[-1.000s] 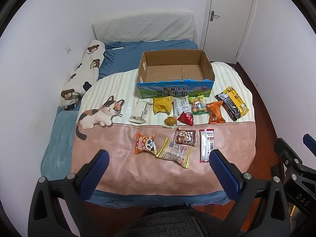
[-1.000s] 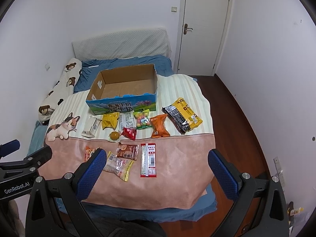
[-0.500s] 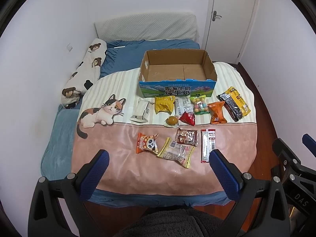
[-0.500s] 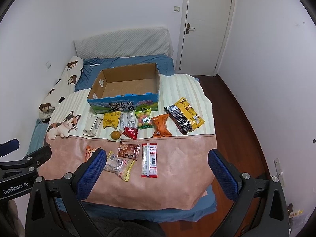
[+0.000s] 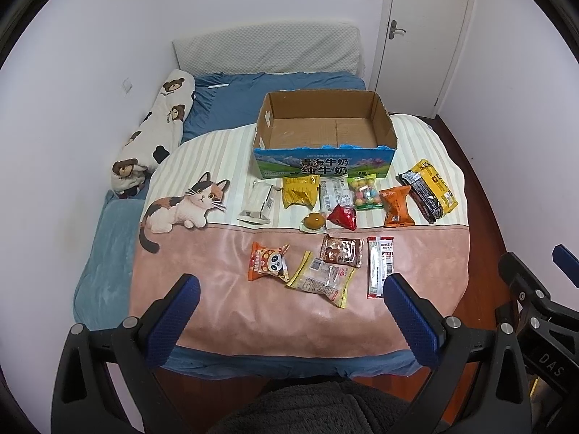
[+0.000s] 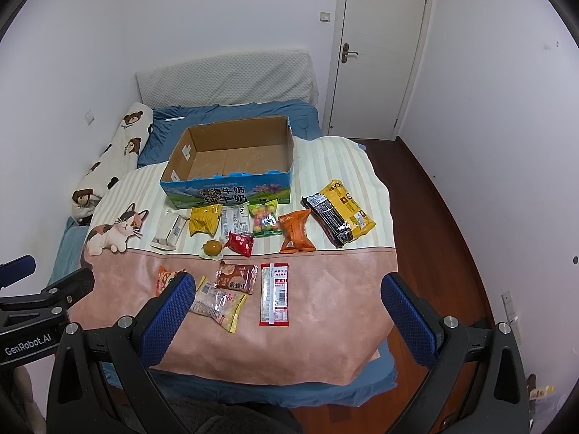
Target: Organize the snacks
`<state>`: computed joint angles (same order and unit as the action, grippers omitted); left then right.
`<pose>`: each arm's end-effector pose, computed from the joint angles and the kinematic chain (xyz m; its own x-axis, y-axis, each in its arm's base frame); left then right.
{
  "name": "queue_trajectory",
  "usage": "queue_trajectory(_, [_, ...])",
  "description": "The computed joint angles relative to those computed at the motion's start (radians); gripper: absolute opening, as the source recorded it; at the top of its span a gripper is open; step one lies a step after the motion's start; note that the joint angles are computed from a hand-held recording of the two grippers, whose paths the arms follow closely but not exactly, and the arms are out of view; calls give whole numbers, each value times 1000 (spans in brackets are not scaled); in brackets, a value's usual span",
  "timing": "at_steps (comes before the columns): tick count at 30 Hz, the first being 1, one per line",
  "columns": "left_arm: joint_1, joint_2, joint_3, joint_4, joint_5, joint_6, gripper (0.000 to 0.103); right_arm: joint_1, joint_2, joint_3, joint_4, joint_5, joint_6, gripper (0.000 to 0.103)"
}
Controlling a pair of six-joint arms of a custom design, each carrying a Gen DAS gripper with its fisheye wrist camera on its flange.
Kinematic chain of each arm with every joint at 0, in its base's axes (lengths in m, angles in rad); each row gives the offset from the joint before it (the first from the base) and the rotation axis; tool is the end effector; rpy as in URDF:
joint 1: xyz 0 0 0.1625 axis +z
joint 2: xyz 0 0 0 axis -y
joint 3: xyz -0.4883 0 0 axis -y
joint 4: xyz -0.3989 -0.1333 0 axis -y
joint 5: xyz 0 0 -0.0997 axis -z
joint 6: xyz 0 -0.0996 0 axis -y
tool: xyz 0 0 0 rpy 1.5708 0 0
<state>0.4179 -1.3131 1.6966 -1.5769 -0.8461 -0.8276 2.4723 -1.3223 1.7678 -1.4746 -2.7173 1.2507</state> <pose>-0.4305 -0.4093 0.3794 -0.6801 0.2523 -0.6883 0.5156 0.8321 -0.2044 0.4533 -0.3044 0.3774 -0.6023 0.3113 0.7351 -0.3188 0.7505 -0.5790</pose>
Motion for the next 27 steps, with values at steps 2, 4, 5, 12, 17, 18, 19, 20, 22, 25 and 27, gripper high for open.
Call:
queue_trajectory(2, [0, 1, -1, -1, -1, 0, 103, 0, 0, 0, -2, 0, -3, 103])
queue_trajectory(4, [1, 1, -3, -2, -1, 1, 103, 0, 1, -2, -1, -2, -5, 103])
queue_trajectory(5, [0, 2, -4, -2, 0, 1, 103, 0, 1, -2, -3, -1, -5, 103])
queue_trajectory(12, [-5, 4, -4, -3, -2, -2, 103, -1, -1, 0, -9, -3, -11, 103])
queue_trajectory(17, [-11, 11, -7, -2, -6, -3, 103, 1, 1, -4, -1, -1, -1, 103])
queue_trajectory(18, [-12, 12, -8, -2, -6, -3, 103, 1, 3, -5, 3, -1, 1, 103])
queue_trajectory(19, [-13, 13, -8, -3, -7, -2, 103, 1, 0, -1, -4, -1, -5, 103])
queue_trajectory(20, [-14, 13, -7, -4, -7, -3, 103, 1, 0, -2, -4, -1, -4, 103])
queue_trajectory(22, [-13, 14, -6, -9, -3, -1, 103, 1, 0, -1, -4, 0, -3, 103])
queue_trajectory(25, [-1, 16, 7, -30, 37, -6, 103, -7, -5, 12, -43, 8, -16, 103])
queue_trajectory(27, [28, 20, 13, -49, 51, -15, 103, -29, -17, 40, -120, 19, -49, 103])
